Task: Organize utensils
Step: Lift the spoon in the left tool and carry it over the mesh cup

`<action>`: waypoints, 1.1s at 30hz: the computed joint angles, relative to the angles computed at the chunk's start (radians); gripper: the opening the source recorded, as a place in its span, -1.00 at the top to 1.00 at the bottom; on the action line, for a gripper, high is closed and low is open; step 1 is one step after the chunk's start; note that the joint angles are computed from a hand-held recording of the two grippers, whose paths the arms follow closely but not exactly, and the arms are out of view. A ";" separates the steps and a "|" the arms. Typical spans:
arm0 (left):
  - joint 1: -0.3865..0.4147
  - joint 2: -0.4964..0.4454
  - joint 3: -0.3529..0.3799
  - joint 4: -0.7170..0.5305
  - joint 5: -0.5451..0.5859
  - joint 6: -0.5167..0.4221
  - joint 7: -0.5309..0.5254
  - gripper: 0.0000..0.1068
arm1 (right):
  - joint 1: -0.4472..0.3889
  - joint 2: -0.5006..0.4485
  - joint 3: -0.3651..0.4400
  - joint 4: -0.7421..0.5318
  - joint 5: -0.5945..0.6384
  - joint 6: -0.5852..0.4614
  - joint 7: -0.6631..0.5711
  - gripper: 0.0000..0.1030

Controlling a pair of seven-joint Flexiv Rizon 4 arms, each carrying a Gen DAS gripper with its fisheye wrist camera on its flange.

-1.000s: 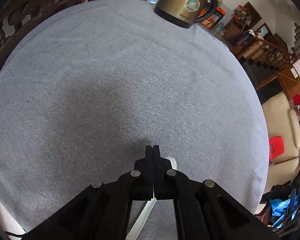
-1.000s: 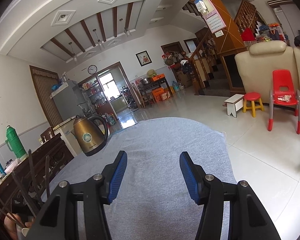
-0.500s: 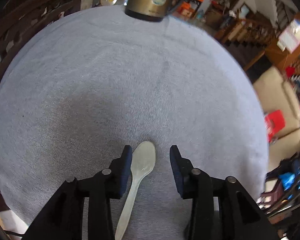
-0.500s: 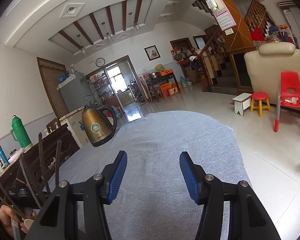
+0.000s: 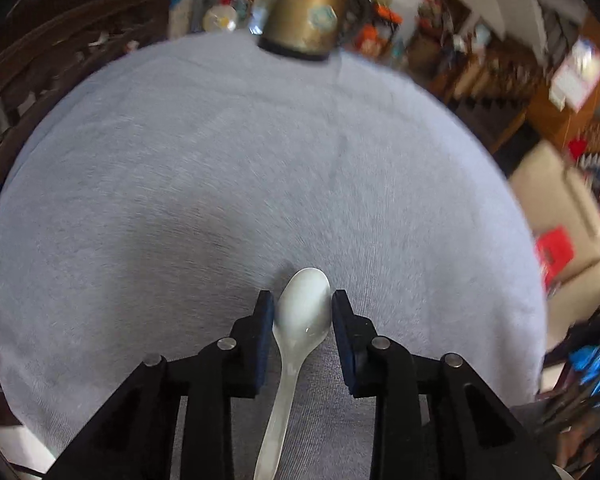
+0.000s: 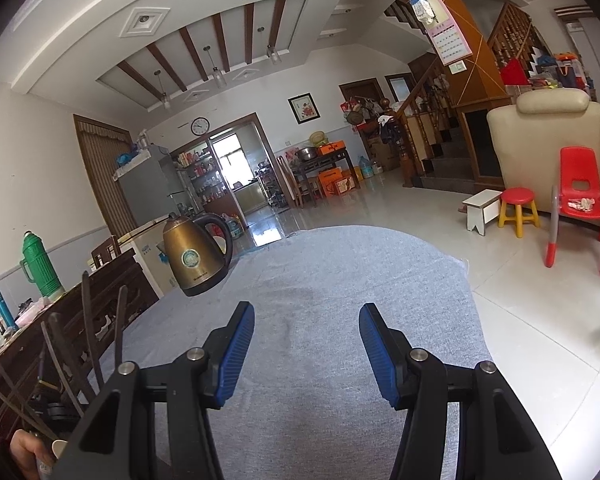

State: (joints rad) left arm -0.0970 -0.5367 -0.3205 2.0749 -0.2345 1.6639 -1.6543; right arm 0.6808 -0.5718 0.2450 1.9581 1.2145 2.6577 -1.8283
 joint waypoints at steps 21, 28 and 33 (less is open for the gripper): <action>-0.092 0.372 0.016 0.395 0.100 0.852 -0.404 0.41 | 0.068 0.031 0.044 0.057 -0.039 0.110 0.038 -0.12; -0.301 0.187 0.067 0.214 -0.012 0.906 -0.195 0.41 | 0.072 0.052 0.053 0.116 -0.054 0.135 0.087 -0.12; -0.346 0.089 0.109 0.132 -0.001 0.860 -0.214 0.41 | 0.056 0.044 0.047 0.158 -0.067 0.136 0.148 -0.12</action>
